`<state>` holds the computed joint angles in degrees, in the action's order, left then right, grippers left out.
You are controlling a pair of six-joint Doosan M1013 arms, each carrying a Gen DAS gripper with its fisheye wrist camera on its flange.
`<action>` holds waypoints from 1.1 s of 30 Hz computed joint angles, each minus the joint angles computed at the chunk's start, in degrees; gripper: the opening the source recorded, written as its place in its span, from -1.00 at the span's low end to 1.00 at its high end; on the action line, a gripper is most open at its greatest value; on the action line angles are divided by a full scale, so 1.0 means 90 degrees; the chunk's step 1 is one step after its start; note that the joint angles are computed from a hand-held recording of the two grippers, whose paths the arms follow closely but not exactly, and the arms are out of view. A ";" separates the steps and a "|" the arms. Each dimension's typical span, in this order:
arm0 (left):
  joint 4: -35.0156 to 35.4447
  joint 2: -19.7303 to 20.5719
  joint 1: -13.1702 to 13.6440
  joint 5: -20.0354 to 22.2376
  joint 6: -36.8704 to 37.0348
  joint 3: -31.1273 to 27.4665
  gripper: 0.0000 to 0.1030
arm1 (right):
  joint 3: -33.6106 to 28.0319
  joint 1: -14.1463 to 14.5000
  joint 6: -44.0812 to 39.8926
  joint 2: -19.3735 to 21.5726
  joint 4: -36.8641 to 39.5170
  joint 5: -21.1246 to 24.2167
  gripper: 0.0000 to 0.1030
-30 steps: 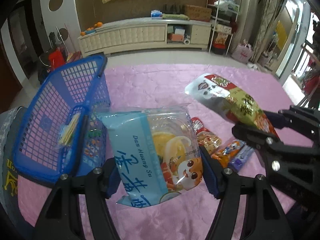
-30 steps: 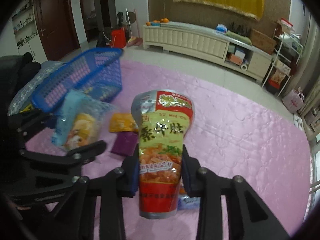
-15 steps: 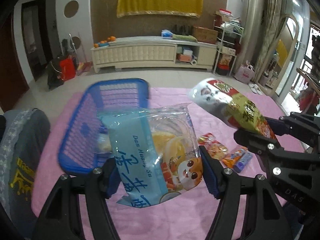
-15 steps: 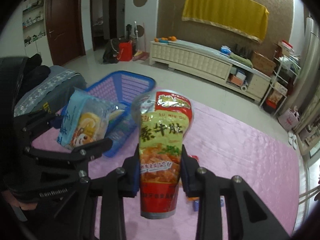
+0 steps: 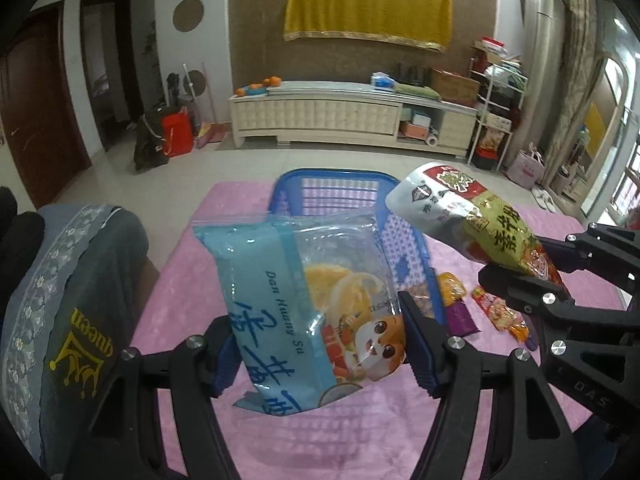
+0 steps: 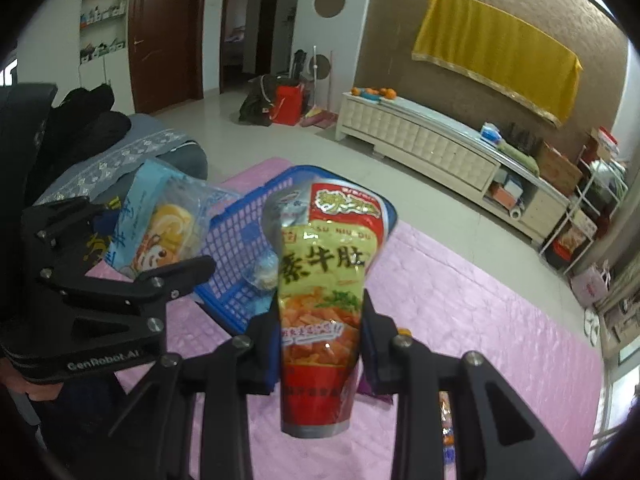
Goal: Organize snacks
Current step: 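Carry both packs over the blue basket and open both grippers to drop them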
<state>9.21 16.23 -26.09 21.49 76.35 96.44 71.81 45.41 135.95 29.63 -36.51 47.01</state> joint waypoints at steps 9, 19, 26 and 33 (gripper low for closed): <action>-0.0036 0.0191 0.0271 0.0210 0.0195 -0.0253 0.29 | -0.0859 -0.0032 -0.0900 0.0556 0.0602 0.0418 -0.29; -0.0581 0.0581 0.0470 0.0516 0.0460 -0.0726 0.29 | -0.1626 -0.0264 -0.1375 0.1101 0.1301 0.0800 -0.27; -0.0857 0.0832 0.0470 0.0637 0.0818 -0.0955 0.29 | -0.2352 -0.0446 -0.1668 0.1660 0.1781 0.1412 -0.26; -0.0579 0.0890 0.0526 0.0717 0.0462 -0.1071 0.29 | -0.2978 -0.0574 -0.1783 0.2110 0.1977 0.1683 0.01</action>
<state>3.99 24.24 -21.36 27.94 80.51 86.80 45.01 40.24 119.90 48.62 -18.72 62.15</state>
